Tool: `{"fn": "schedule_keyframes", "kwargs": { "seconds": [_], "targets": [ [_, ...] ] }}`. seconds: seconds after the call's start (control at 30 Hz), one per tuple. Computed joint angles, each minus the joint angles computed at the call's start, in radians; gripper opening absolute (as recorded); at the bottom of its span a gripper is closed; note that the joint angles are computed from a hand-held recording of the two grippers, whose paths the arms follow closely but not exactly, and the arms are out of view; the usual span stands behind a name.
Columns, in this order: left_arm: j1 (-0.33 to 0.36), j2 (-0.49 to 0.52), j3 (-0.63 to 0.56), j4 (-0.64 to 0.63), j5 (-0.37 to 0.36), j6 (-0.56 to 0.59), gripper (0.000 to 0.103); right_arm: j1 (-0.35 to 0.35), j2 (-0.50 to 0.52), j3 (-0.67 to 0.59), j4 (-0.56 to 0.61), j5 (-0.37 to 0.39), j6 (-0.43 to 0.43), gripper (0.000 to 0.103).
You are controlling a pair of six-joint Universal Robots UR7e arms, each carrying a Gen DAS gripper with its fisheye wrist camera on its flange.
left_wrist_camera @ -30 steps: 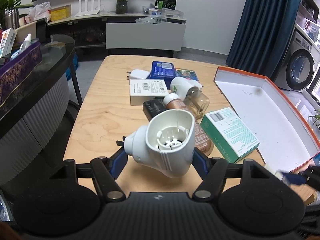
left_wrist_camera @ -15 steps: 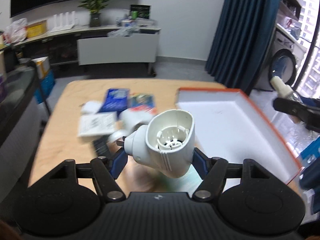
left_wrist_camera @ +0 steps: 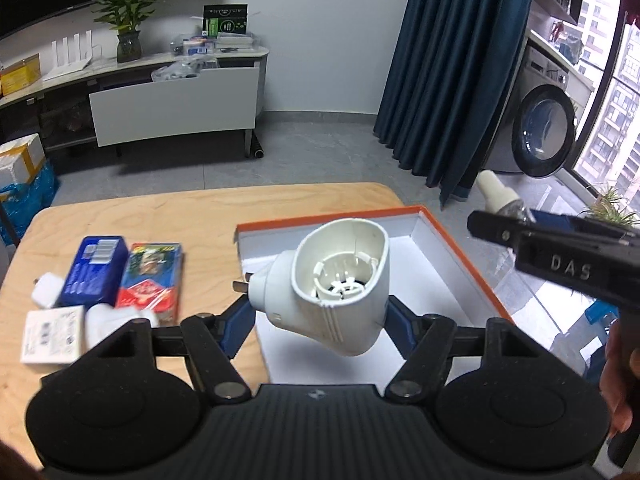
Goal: Organize rigid objects
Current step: 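Carry the diffuser and glass bottle with both tools into the white box lid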
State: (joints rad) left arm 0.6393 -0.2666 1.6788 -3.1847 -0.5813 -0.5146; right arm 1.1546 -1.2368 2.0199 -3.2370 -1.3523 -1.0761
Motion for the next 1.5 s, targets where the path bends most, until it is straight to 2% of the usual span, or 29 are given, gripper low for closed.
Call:
{"fn": "schedule_keyframes", "kwargs": {
  "seconds": [0.17, 0.4, 0.7, 0.83, 1.3, 1.33, 1.4, 1.5],
  "targets": [
    [0.028, 0.045, -0.089, 0.06, 0.009, -0.008, 0.071, 0.001, 0.048, -0.075, 0.043, -0.023, 0.015, 0.058],
    [0.046, 0.079, -0.162, 0.152, 0.036, -0.068, 0.071, 0.012, 0.09, -0.12, 0.065, -0.059, 0.002, 0.058],
    [0.05, 0.097, -0.208, 0.231, 0.054, -0.1, 0.071, 0.018, 0.124, -0.138, 0.055, -0.109, -0.001, 0.058],
    [0.052, 0.101, -0.22, 0.253, 0.053, -0.116, 0.071, 0.019, 0.139, -0.159, 0.073, -0.123, 0.023, 0.059],
    [0.064, 0.118, -0.249, 0.263, 0.03, -0.106, 0.071, 0.022, 0.166, -0.182, 0.073, -0.15, 0.035, 0.059],
    [0.065, 0.122, -0.255, 0.264, 0.03, -0.103, 0.071, 0.021, 0.167, -0.183, 0.073, -0.149, 0.038, 0.058],
    [0.066, 0.125, -0.259, 0.264, 0.03, -0.1, 0.071, 0.02, 0.167, -0.185, 0.074, -0.148, 0.038, 0.042],
    [0.07, 0.128, -0.262, 0.254, 0.021, -0.093, 0.071, 0.024, 0.177, -0.188, 0.055, -0.173, 0.034, 0.042]
  ]
}}
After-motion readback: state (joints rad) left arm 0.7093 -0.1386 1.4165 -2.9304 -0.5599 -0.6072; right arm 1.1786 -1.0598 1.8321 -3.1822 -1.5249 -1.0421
